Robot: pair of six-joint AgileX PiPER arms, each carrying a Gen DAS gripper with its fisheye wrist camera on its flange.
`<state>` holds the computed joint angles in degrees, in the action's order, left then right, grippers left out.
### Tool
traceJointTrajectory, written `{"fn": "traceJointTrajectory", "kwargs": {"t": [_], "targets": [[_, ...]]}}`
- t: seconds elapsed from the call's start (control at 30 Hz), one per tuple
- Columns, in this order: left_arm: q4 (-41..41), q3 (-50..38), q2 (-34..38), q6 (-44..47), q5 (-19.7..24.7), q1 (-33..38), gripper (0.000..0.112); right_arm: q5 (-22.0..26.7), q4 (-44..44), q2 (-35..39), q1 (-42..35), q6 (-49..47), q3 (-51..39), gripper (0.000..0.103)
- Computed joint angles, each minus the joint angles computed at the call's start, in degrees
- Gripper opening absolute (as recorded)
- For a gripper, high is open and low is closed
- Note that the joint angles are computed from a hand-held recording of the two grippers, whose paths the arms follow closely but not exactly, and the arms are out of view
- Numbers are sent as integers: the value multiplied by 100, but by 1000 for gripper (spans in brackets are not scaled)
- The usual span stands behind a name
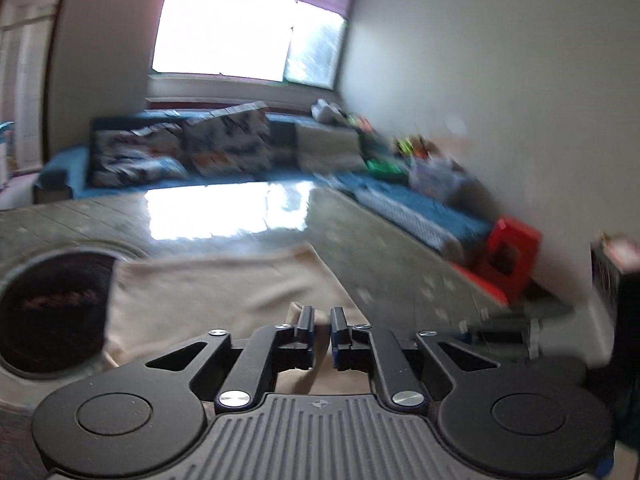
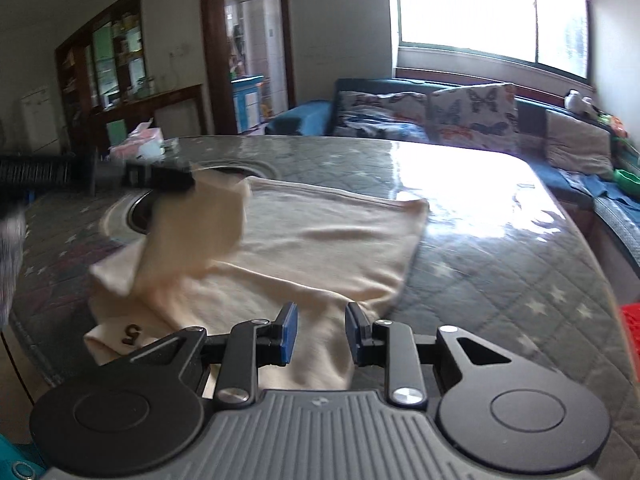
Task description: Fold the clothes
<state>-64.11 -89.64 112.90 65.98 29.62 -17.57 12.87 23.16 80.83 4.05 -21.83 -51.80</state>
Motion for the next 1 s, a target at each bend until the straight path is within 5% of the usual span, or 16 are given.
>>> {"fn": "traceJointTrajectory", "kwargs": {"t": [0.17,0.5,0.8,1.0], "targets": [[150,319,-67,262,185,104,45,18,255,55,-94,-204,-31,26],[72,1229,-440,644,-472,997,50,233,982,807,155,-762,-563,26],[-15,1838,-585,1291,-570,1414,53,349,750,1214,284,-359,-860,26],[-415,1888,-464,1712,-607,1449,53,372,182,1182,353,240,-916,9]]}}
